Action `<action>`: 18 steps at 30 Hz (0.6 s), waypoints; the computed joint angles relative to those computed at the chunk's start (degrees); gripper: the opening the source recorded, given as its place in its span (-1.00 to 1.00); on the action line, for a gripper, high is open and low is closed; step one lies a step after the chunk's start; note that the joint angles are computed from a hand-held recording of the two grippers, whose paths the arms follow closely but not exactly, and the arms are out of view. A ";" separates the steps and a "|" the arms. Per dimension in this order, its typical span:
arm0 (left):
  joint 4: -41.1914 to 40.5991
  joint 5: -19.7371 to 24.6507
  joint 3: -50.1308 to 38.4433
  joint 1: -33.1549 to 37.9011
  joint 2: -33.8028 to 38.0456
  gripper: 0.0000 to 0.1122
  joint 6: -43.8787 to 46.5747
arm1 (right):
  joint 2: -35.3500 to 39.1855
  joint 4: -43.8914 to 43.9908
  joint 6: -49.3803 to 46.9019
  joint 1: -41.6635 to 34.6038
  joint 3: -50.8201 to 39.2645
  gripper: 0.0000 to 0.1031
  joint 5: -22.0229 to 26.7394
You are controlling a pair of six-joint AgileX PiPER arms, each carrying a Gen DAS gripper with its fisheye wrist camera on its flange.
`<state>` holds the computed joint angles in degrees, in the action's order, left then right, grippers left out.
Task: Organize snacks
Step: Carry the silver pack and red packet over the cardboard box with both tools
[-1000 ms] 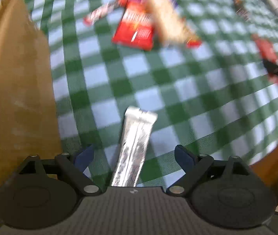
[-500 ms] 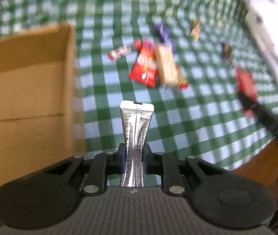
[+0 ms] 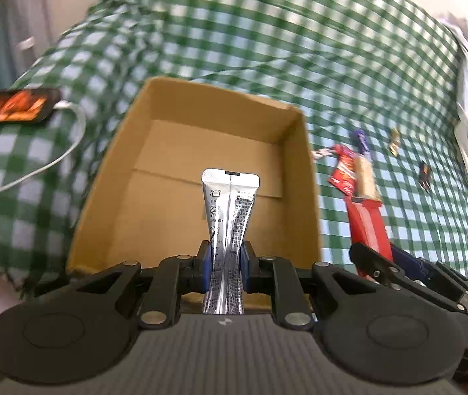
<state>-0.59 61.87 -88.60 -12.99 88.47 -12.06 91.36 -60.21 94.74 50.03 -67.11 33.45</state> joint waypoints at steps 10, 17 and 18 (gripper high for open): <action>-8.49 -1.81 1.36 9.88 0.61 -0.66 8.90 | 7.06 10.95 -15.83 4.24 -15.12 -0.13 10.36; -9.17 -2.78 -3.75 10.65 5.70 -0.66 9.20 | 11.97 17.57 -24.43 0.49 -20.92 -0.13 9.67; -8.96 -2.96 -4.46 10.52 6.46 -0.66 9.00 | 12.59 18.16 -25.23 0.15 -21.52 -0.13 9.47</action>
